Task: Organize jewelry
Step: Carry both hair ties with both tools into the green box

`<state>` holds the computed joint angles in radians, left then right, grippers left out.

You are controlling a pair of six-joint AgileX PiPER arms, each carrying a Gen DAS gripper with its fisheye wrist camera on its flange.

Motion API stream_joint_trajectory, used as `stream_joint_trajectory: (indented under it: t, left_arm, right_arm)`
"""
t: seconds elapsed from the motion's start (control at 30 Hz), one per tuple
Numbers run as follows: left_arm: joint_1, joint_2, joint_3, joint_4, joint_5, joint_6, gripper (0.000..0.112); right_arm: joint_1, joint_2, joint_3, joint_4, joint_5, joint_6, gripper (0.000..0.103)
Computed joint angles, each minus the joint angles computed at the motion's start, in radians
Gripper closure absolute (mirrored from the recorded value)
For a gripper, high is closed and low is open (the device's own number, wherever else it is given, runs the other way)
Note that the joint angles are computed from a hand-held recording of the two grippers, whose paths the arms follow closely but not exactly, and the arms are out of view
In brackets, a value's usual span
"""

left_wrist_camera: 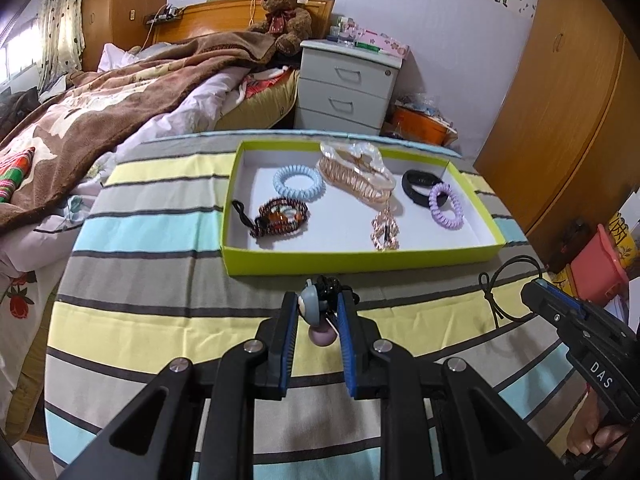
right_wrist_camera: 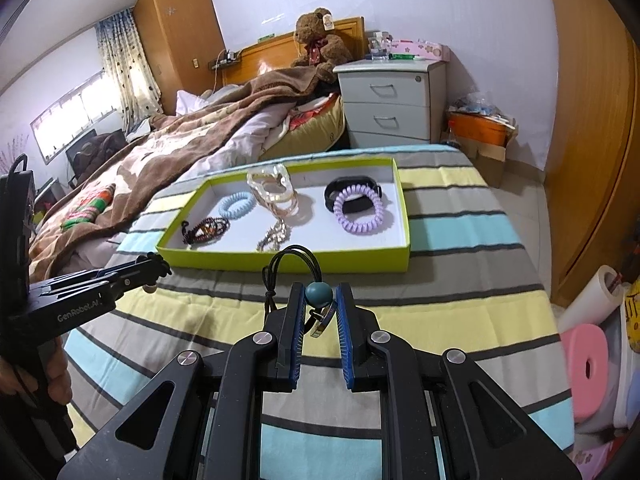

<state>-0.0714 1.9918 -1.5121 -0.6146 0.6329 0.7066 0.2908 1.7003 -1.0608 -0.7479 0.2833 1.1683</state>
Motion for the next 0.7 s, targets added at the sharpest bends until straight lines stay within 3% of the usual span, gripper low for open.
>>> stream_joint_trajectory:
  t: [0.37,0.7]
  left_arm:
    - [0.007,0.009,-0.108,0.011,0.044,-0.025,0.091]
    - [-0.012,0.093,-0.29,0.058,0.105,-0.102,0.091]
  right_arm:
    - [-0.022,0.006,-0.083,0.057,0.025,-0.094,0.087]
    - [-0.069,0.107,-0.263,0.272,0.075,-0.351,0.087]
